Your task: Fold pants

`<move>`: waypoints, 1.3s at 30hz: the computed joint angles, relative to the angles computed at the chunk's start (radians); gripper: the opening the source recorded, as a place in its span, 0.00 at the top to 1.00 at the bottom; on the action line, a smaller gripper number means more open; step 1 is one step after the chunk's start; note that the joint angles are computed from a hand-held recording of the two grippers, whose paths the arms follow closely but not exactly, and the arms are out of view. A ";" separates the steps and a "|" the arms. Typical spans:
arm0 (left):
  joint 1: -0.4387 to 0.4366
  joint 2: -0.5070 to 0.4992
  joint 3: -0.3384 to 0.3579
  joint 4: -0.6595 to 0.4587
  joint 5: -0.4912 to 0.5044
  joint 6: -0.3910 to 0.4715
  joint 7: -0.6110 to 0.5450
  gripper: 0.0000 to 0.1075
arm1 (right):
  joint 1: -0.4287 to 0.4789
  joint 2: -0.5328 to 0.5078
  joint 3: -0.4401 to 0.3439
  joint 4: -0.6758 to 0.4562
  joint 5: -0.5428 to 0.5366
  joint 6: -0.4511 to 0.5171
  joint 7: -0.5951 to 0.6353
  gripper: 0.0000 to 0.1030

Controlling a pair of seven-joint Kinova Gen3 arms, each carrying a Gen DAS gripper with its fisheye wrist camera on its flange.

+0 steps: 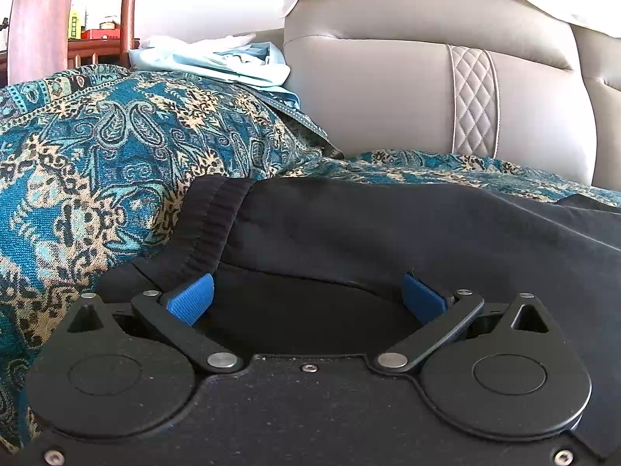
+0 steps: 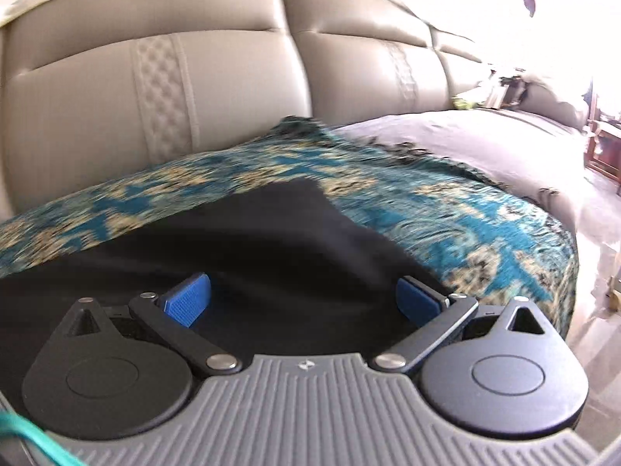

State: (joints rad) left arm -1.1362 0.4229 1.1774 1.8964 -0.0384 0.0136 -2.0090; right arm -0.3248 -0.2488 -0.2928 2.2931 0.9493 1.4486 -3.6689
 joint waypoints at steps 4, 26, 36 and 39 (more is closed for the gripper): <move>0.007 -0.005 -0.009 0.001 0.000 -0.003 0.004 0.04 | -0.031 -0.030 0.167 -0.016 0.010 -0.039 0.015 0.00; -0.005 -0.003 0.004 0.010 -0.030 -0.013 0.041 0.04 | -0.513 -0.136 0.352 -0.064 0.120 -0.156 0.141 0.00; -0.013 -0.004 0.014 0.014 -0.043 -0.016 0.058 0.04 | -0.509 0.248 0.093 -0.193 0.364 -0.346 -0.136 0.00; -0.015 -0.006 0.015 0.016 -0.045 -0.018 0.062 0.04 | -0.602 0.387 0.080 -0.270 0.447 -0.298 -0.226 0.00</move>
State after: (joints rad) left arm -1.1515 0.4166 1.1926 1.9123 -0.0829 -0.0044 -1.9466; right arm -0.9266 0.1381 -0.2133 2.0229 1.3962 1.1503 -3.8946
